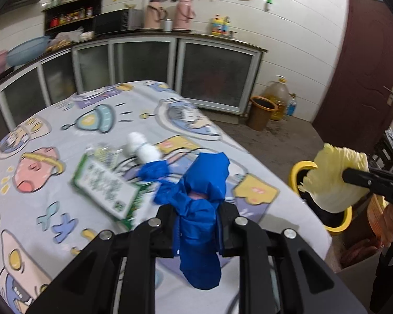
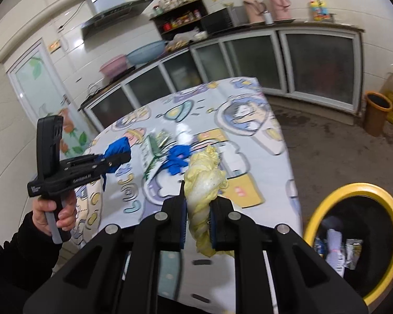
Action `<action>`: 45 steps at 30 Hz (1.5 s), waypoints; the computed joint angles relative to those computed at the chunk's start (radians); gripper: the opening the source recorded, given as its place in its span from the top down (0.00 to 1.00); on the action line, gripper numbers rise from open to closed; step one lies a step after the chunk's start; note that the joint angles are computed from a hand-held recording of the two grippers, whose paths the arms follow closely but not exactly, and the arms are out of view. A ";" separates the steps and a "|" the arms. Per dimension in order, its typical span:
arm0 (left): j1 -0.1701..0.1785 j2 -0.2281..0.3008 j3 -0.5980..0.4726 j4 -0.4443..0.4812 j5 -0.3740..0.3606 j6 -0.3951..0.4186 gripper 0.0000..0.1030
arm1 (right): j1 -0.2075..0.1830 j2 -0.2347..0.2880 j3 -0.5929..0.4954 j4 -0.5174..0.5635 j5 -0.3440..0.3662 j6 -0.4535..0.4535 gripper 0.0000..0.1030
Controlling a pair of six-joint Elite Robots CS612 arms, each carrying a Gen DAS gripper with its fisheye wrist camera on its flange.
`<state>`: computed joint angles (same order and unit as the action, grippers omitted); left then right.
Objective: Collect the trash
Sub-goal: 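Carry the gloves and cloth over the bin and open both tools to drop them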
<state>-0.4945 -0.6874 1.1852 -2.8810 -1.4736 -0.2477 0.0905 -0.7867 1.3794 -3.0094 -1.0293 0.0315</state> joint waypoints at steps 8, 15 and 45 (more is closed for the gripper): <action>-0.039 0.056 -0.109 0.044 -0.066 0.061 0.82 | -0.044 -0.027 0.065 -0.079 -0.053 0.061 0.87; -0.070 0.106 -0.207 0.084 -0.106 0.092 0.82 | -0.080 -0.051 0.121 -0.124 -0.101 0.092 0.87; -0.161 0.335 -0.628 0.354 -0.139 0.170 0.82 | -0.168 -0.046 0.202 -0.134 -0.255 0.191 0.87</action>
